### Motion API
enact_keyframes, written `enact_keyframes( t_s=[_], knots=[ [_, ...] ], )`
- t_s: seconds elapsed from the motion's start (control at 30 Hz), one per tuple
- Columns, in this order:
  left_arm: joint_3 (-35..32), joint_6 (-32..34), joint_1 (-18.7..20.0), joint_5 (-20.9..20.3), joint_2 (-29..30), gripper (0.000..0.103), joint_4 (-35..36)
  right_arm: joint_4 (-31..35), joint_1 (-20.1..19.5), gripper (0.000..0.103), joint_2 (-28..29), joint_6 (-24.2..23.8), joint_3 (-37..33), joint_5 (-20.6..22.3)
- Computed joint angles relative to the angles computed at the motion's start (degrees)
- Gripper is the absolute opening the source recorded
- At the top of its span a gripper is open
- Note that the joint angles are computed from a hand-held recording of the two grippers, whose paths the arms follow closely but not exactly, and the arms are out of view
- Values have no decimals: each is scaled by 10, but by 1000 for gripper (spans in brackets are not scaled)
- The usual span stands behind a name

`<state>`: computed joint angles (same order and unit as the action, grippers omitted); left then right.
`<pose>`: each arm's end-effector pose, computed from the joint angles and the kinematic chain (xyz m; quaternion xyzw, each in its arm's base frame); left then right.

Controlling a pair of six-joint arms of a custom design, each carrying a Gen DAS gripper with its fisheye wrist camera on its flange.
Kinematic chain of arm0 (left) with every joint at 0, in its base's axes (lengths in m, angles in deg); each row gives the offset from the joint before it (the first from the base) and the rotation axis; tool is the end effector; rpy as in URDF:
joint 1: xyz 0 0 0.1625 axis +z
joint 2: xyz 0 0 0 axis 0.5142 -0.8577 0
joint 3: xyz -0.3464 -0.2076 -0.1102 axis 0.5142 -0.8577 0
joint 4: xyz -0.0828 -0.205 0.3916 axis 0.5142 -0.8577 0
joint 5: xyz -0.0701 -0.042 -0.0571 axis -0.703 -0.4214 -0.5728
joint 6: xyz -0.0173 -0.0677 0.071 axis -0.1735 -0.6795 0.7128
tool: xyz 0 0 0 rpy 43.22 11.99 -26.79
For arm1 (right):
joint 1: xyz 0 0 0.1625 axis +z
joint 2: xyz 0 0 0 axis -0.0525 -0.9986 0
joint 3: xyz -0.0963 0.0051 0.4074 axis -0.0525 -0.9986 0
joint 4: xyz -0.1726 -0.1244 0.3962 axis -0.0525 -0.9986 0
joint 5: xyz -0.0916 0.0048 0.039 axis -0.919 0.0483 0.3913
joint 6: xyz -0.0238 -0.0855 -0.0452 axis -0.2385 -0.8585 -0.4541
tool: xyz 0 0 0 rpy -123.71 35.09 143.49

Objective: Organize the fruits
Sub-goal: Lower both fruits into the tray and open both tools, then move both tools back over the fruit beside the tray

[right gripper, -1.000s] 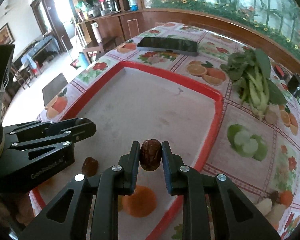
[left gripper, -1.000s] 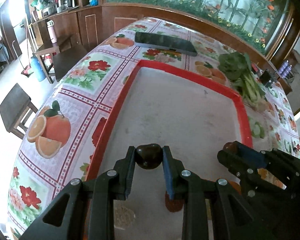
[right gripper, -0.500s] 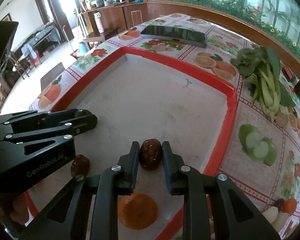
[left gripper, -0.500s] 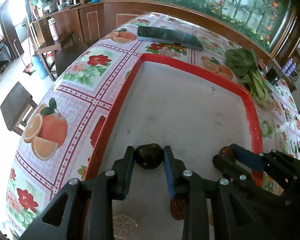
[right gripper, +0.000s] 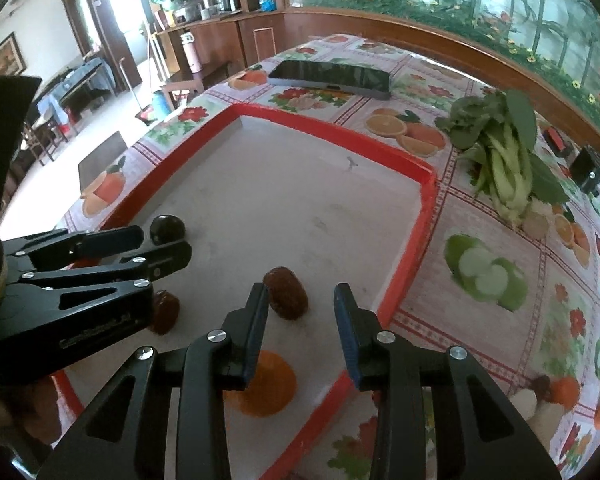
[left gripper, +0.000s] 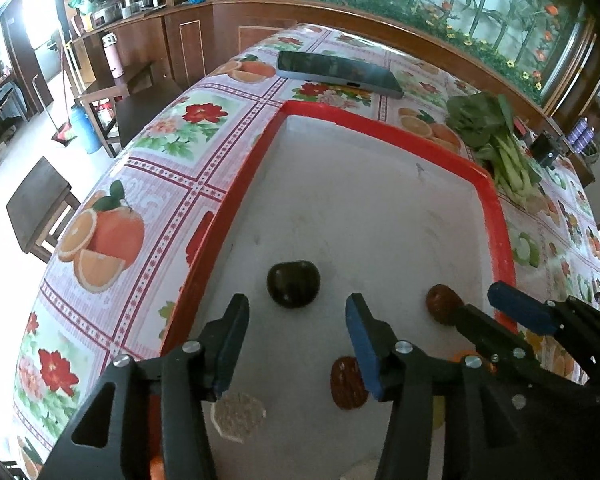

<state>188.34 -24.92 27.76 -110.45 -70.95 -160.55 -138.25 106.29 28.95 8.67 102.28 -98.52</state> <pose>-0.1495 -0.6255 0.1102 0.1740 0.9214 -0.1752 0.3001 0.2068 -0.5634 0.0686 0.1417 -0.9058 0.2401 0.3190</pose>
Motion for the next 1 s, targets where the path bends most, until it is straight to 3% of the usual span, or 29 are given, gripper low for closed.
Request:
enact_keyframes(
  t_s=[0.33,0.63,1.0],
  knots=[
    [46,-7,-29,0,-32,58,-7,-9,8,34,-51,46,66,7],
    [105,-10,-80,-13,-59,63,-31,-65,8,34,-130,72,175,16],
    [131,-10,-152,-60,-23,66,-28,-100,-67,34,-281,135,325,17]
  ],
)
